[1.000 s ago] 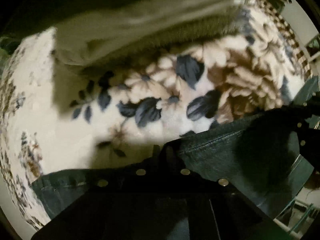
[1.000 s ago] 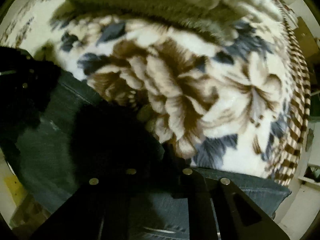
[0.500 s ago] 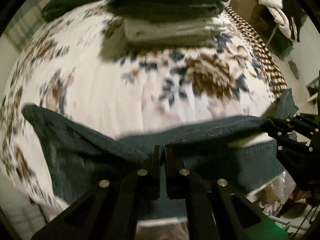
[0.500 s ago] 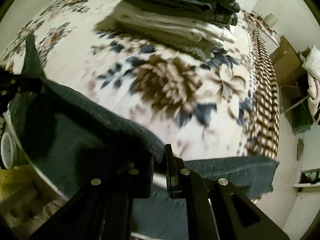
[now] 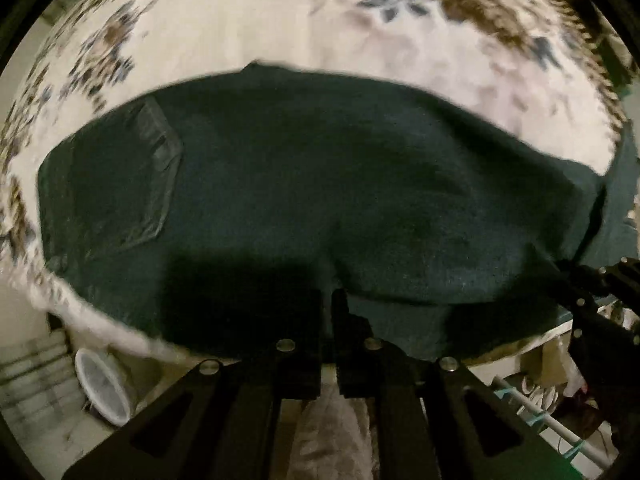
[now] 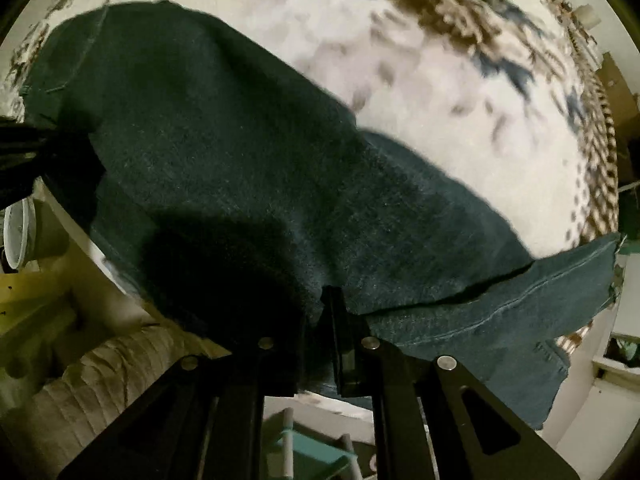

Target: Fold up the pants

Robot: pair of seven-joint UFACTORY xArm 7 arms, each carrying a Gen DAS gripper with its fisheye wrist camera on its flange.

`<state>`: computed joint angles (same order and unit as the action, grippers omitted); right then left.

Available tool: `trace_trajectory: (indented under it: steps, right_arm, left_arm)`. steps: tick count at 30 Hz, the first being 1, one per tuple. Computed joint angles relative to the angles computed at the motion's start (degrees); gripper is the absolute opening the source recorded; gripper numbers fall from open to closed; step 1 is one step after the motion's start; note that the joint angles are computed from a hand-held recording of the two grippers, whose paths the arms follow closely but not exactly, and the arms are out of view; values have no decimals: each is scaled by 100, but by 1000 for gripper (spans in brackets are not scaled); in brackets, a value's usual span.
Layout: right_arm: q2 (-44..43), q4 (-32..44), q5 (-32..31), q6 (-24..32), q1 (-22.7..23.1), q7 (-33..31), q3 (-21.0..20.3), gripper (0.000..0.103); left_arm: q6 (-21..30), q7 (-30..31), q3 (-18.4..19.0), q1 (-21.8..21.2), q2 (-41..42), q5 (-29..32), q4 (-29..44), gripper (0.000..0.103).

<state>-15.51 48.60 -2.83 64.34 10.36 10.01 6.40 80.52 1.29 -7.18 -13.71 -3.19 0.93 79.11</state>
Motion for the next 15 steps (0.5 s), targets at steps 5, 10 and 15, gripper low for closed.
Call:
trace_trajectory:
  steps: [5,10,15]
  right_arm:
    - [-429,82,698,487,-242,467,-282,78]
    - [-1213,94,494,823,-981,1722,-526,78]
    - [-1090,354,-396,848,-1861,2438,-814,78]
  left_arm:
    - [663,37,34,35,261,-89,777,63]
    - [166,-105,-143,-213,472,270,1268,80]
    - [53,-701,-295,-682,1218,512,2056,80]
